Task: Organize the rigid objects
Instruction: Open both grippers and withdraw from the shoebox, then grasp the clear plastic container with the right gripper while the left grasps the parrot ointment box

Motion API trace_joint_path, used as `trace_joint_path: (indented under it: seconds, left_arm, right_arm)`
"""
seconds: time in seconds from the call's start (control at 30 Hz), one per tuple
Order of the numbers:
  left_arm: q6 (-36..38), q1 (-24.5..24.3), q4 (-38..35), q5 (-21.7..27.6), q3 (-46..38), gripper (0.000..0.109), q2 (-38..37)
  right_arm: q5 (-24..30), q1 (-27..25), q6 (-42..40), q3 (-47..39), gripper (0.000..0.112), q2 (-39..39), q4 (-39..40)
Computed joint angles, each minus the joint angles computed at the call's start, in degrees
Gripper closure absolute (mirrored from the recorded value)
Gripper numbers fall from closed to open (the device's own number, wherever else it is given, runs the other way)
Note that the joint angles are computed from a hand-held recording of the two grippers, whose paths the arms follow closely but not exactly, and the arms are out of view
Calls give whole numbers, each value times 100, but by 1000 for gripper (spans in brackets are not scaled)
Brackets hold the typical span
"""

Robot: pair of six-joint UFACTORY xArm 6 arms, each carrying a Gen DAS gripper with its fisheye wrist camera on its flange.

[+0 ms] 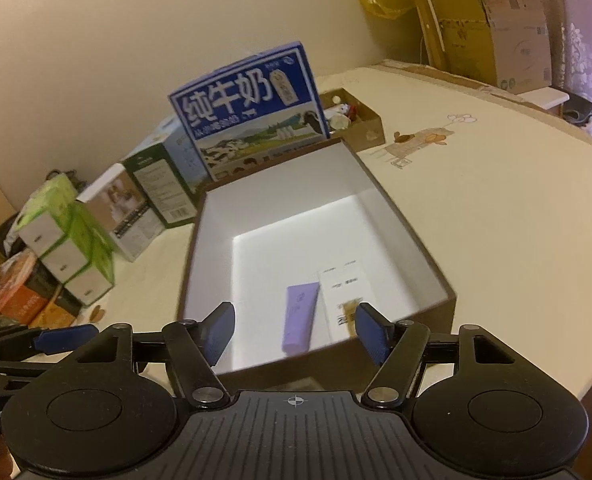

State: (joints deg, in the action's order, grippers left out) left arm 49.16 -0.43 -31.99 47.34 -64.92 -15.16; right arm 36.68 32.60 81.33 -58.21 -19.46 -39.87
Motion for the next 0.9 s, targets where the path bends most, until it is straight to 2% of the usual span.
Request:
trace_joint_path:
  seconds: [0.13, 0.3, 0.53, 0.7, 0.9]
  left_arm:
    - [525, 303, -249, -202, 406, 33, -468]
    - [803, 874, -588, -13, 551, 25, -783]
    - [904, 1574, -717, 162, 634, 25, -967]
    - [1036, 2069, -813, 330, 750, 26, -1091]
    - [1114, 2515, -855, 397, 900, 27, -1137]
  right_arm:
    - [206, 320, 83, -193, 48, 104, -113]
    - [111, 576, -2, -553, 48, 403, -179]
    - [-45, 910, -235, -905, 48, 801, -49]
    - [-409, 1059, -436, -993, 48, 1051, 277]
    - [-605, 1250, -572, -1053, 48, 1288, 386]
